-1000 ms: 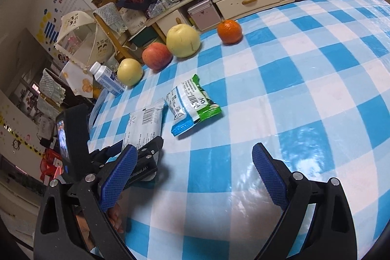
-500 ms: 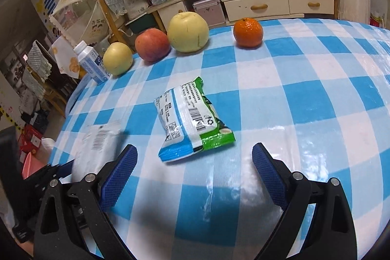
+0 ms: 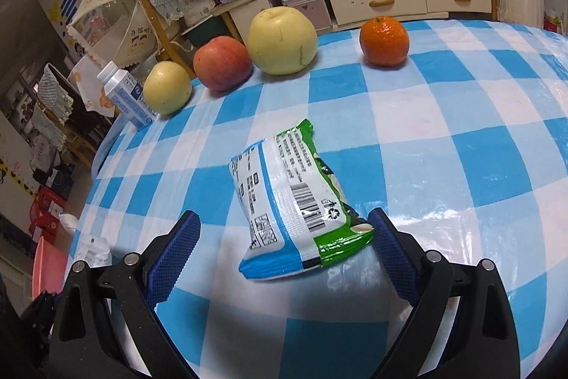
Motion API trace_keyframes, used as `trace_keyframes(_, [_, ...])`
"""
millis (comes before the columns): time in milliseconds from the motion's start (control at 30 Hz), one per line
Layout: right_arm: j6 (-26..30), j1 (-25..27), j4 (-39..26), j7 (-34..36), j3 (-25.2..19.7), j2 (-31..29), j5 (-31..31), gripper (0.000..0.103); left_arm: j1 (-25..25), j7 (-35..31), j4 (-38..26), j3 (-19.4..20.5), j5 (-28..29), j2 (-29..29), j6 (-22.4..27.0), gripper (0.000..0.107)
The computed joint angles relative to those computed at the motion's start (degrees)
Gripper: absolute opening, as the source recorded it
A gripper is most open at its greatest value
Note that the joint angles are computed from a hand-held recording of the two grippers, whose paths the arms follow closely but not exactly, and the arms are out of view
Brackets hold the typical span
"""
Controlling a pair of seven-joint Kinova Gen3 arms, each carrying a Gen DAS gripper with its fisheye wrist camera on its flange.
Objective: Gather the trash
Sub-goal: 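Grasp the green-and-white wrapper with the right gripper and lift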
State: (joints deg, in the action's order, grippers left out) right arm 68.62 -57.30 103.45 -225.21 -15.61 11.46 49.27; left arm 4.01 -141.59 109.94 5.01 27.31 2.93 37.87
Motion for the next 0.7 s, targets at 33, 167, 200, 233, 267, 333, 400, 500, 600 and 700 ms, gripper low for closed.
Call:
trace_keyframes(33, [-0.3, 0.2, 0.1, 0.1, 0.1, 0.0, 0.2, 0.094, -0.2, -0.1, 0.2, -0.2, -0.1, -0.2, -0.3, 0.078])
trace_keyframes(167, [0.6, 0.6, -1.9, 3.5, 0.4, 1.2, -0.6, 0.076, -1.2, 0.2, 0.4, -1.1, 0.1, -0.6, -0.2, 0.078])
trace_keyframes(200, [1.2, 0.7, -2.9, 5.3, 0.5, 1.8, -1.2, 0.072, -1.4, 0.1, 0.5, -1.3, 0.1, -0.7, -0.3, 0.078])
trace_keyframes(233, [1.8, 0.7, -3.8, 6.7, 0.7, 2.4, -1.7, 0.069, -1.6, 0.0, 0.6, -1.4, 0.1, -0.8, -0.5, 0.078])
trace_keyframes(267, [2.9, 0.6, -5.1, 8.6, 0.9, 3.2, -2.5, 0.064, -1.8, 0.0, 0.8, -1.6, 0.0, -1.0, -0.9, 0.078])
trace_keyframes(333, [4.2, 0.2, -6.9, 11.5, 1.5, 4.4, -3.3, 0.062, -2.1, -0.3, 1.3, -1.8, -0.1, -1.2, -1.6, 0.079])
trace_keyframes(400, [5.3, -0.4, -8.5, 14.2, 2.1, 5.6, -4.0, 0.058, -2.6, -1.3, 1.6, -2.1, 0.6, -1.4, -2.0, 0.079])
trace_keyframes(500, [6.1, -1.2, -9.7, 16.5, 3.0, 6.4, -4.3, 0.056, -3.2, -3.8, 2.3, -2.5, 2.4, -1.7, -3.2, 0.079])
trace_keyframes(600, [6.8, -1.9, -10.5, 18.1, 3.6, 6.9, -4.5, 0.054, -3.7, -5.4, 2.3, -2.8, 3.8, -1.7, -3.3, 0.079])
trace_keyframes(700, [7.9, -2.8, -11.7, 19.6, 3.9, 7.5, -4.6, 0.042, -4.0, -7.0, 2.3, -2.9, 5.0, -1.9, -3.2, 0.079])
